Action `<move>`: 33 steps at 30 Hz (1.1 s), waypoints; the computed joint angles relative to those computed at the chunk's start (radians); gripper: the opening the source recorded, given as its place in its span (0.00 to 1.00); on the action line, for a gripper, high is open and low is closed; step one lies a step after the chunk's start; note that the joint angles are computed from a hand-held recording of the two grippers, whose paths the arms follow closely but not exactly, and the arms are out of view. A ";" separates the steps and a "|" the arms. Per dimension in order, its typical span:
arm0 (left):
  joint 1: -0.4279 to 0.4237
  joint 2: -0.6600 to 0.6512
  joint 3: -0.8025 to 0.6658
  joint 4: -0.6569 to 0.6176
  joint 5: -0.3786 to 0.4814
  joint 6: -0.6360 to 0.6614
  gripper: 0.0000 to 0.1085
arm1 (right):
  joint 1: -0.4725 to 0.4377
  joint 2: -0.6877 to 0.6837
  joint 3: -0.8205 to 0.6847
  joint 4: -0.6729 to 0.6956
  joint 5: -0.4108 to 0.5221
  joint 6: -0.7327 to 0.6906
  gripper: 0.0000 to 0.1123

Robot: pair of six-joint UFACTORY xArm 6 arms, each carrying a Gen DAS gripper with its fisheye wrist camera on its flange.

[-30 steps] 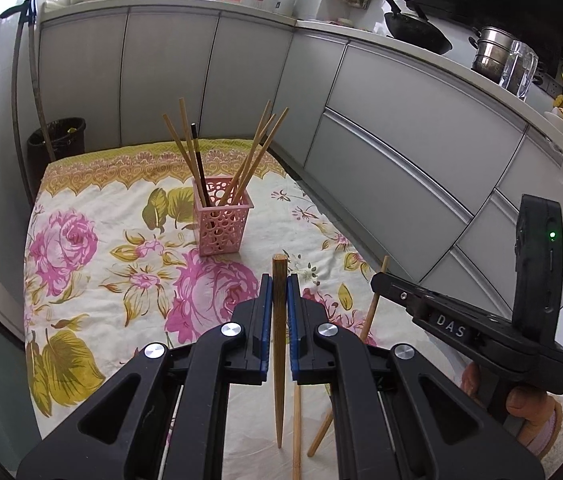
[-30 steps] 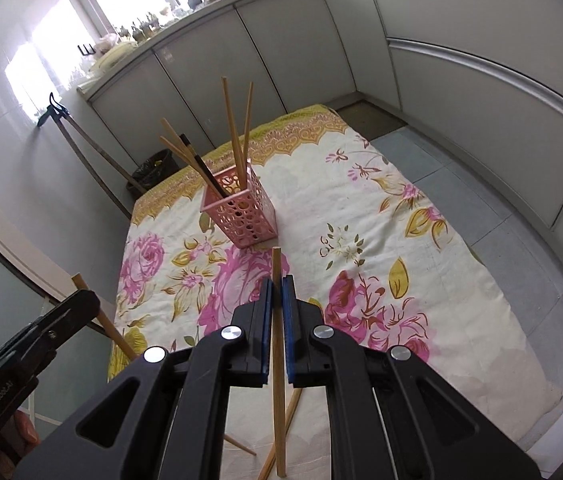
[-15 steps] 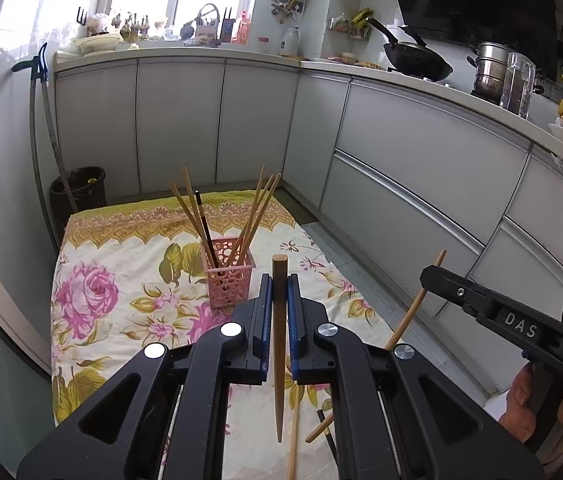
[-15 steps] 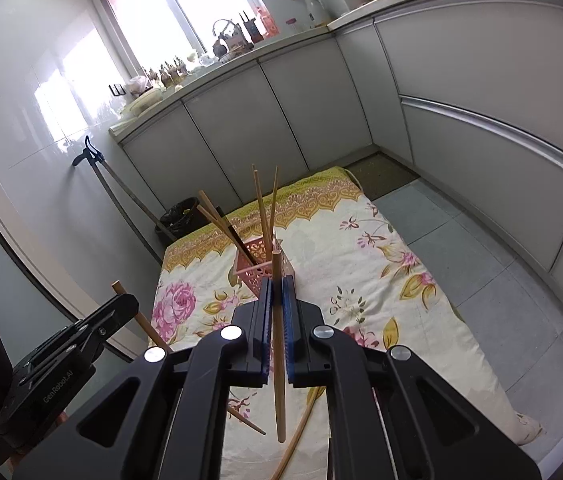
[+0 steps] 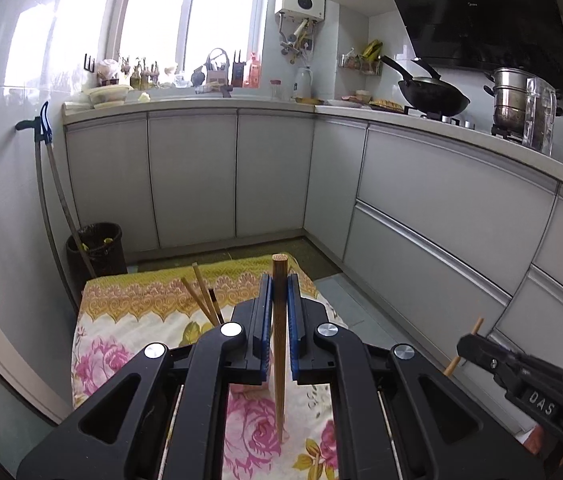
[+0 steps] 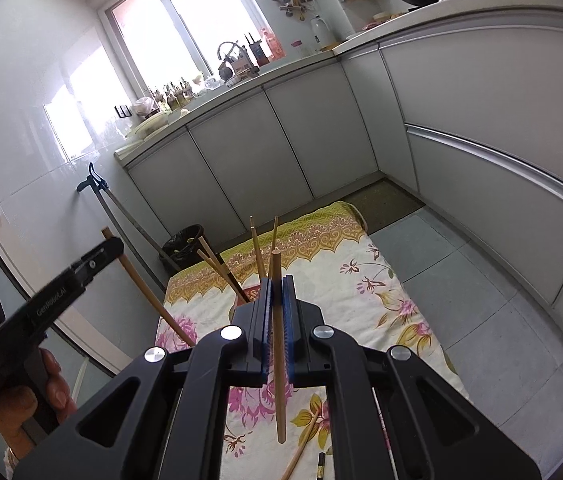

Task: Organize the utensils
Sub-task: 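Lift both held chopsticks and carry them to the pink holder, then lower the left tool's chopstick into the holder and open the left tool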

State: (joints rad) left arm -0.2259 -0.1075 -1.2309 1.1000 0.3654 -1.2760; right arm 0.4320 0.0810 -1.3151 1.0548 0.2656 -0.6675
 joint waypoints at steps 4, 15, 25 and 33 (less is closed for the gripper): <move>0.038 0.077 -0.129 0.056 -0.007 -0.050 0.06 | -0.017 0.035 -0.039 0.020 0.008 -0.015 0.05; 0.099 0.273 -0.311 0.093 0.029 -0.108 0.06 | -0.059 0.137 -0.132 0.015 0.041 0.005 0.05; 0.118 0.342 -0.301 0.065 0.028 -0.094 0.06 | -0.063 0.162 -0.150 0.003 0.049 0.021 0.05; 0.136 0.301 -0.175 -0.089 0.002 -0.008 0.15 | -0.050 0.146 -0.150 0.014 0.046 0.007 0.05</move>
State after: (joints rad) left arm -0.0900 0.1932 -1.4055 1.0106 0.3672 -1.2838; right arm 0.3818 0.2268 -1.4650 1.0689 0.3115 -0.6601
